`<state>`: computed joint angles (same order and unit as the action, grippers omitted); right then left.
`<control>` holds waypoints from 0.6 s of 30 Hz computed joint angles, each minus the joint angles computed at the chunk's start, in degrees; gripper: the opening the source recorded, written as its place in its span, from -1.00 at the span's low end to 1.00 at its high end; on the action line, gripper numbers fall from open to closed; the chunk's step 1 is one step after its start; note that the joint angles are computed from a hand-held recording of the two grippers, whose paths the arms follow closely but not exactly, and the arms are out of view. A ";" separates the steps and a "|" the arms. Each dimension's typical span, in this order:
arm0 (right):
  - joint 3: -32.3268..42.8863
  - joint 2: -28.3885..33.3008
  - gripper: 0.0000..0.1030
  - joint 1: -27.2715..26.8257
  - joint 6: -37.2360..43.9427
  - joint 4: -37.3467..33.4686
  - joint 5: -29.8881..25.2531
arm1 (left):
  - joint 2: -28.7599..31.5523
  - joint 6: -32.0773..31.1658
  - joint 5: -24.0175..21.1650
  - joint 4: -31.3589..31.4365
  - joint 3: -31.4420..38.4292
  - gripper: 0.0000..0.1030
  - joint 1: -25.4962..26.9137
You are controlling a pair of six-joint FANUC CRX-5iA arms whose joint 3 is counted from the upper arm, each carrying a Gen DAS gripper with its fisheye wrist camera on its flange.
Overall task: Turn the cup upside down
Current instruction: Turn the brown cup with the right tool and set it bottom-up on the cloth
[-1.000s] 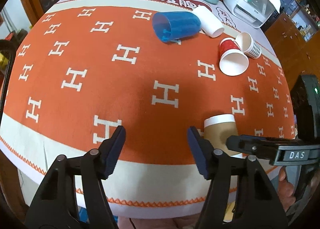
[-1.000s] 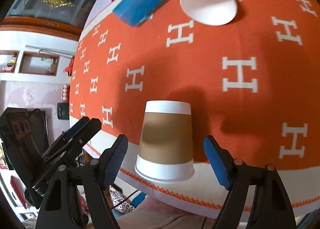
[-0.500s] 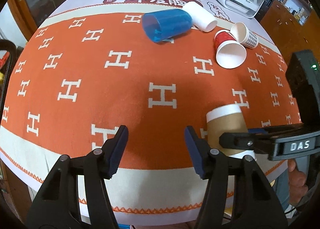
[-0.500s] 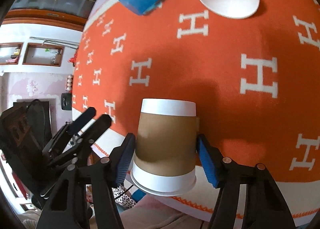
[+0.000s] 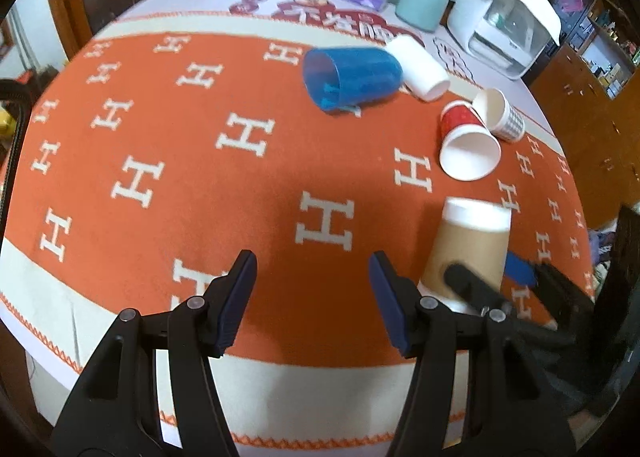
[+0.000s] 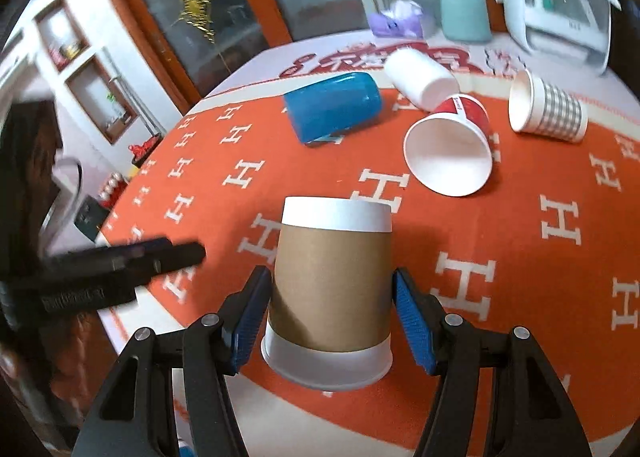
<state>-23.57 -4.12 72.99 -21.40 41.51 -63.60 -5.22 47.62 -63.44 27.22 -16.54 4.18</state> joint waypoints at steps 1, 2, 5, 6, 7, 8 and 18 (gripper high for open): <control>-0.67 0.11 0.22 1.08 -1.08 1.47 -0.73 | -0.83 -0.84 1.40 0.58 -1.27 0.08 0.08; -1.12 0.16 0.22 2.30 -2.09 2.54 -1.68 | -1.13 -1.28 2.00 0.82 -1.80 0.08 0.11; -1.90 0.86 0.24 4.96 -4.29 4.62 -3.68 | -2.67 -3.16 3.85 1.94 -4.29 0.08 0.45; -2.17 0.97 0.24 5.56 -4.21 4.67 -3.72 | -3.20 -3.65 4.36 2.22 -5.07 0.08 0.53; -2.19 1.07 0.24 6.08 -4.04 4.48 -3.96 | -3.71 -4.02 4.67 2.38 -5.77 0.08 0.62; -1.96 1.48 0.24 6.57 -3.52 4.20 -4.53 | -4.04 -4.33 4.78 2.59 -6.28 0.08 0.69; 0.59 4.85 0.50 9.75 -1.53 2.33 -8.35 | -6.02 -5.60 4.57 3.46 -9.29 0.08 1.54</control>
<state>-22.98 0.74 82.74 -22.93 43.83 -71.95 -11.23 42.02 -58.87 30.68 -25.82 5.71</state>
